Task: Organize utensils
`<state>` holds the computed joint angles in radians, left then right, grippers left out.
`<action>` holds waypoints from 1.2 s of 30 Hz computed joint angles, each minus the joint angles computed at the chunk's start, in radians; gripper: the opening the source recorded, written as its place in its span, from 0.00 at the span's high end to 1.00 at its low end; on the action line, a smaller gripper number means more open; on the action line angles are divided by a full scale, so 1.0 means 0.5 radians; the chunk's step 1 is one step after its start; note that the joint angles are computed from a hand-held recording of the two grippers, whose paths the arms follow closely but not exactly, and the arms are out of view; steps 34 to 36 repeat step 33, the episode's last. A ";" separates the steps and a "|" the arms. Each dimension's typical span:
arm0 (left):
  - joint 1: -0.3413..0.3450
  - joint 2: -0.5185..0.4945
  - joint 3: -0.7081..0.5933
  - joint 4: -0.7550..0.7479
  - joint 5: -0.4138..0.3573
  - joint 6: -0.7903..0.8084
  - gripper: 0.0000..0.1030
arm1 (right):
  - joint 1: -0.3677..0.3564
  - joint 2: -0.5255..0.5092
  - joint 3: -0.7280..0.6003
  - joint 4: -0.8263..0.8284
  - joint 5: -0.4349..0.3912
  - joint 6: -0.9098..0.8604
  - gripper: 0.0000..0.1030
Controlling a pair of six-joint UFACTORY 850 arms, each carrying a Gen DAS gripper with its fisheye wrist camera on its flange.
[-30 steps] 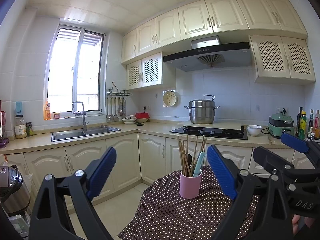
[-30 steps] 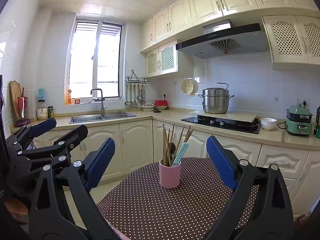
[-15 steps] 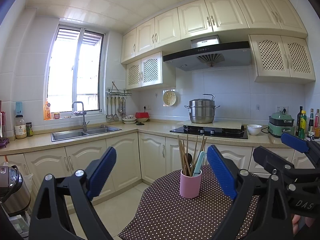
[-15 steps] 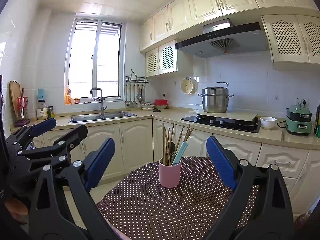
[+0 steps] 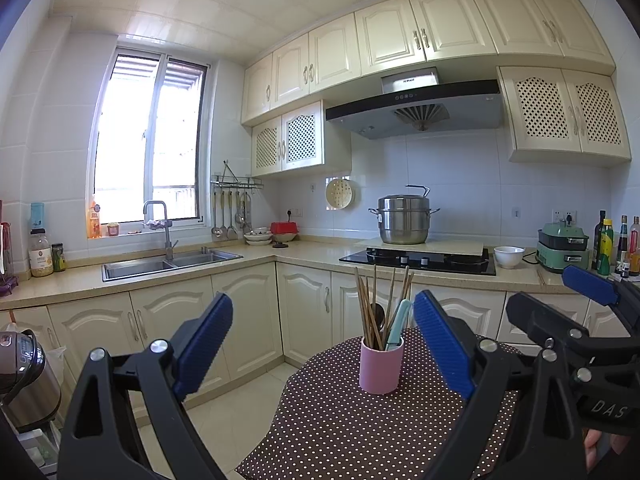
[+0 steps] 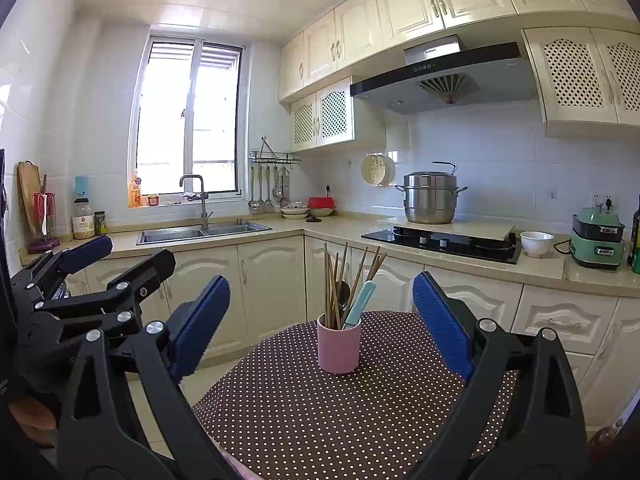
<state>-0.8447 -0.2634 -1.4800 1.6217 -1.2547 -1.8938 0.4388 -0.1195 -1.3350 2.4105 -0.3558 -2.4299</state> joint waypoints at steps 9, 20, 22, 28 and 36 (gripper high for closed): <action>0.030 -0.030 -0.028 -0.023 0.023 0.022 0.12 | -0.002 -0.015 0.005 -0.023 -0.014 0.039 0.11; 0.082 -0.084 -0.091 -0.059 0.069 0.076 0.12 | -0.003 -0.132 -0.119 -0.094 0.022 0.134 0.11; 0.097 -0.095 -0.106 -0.072 0.082 0.089 0.12 | -0.003 -0.154 -0.145 -0.129 0.032 0.171 0.11; 0.152 -0.149 -0.172 -0.168 0.123 0.151 0.12 | -0.012 -0.260 -0.256 -0.479 0.033 0.546 0.11; 0.213 -0.195 -0.210 -0.272 0.164 0.211 0.12 | -0.008 -0.394 -0.396 -0.710 0.106 0.727 0.10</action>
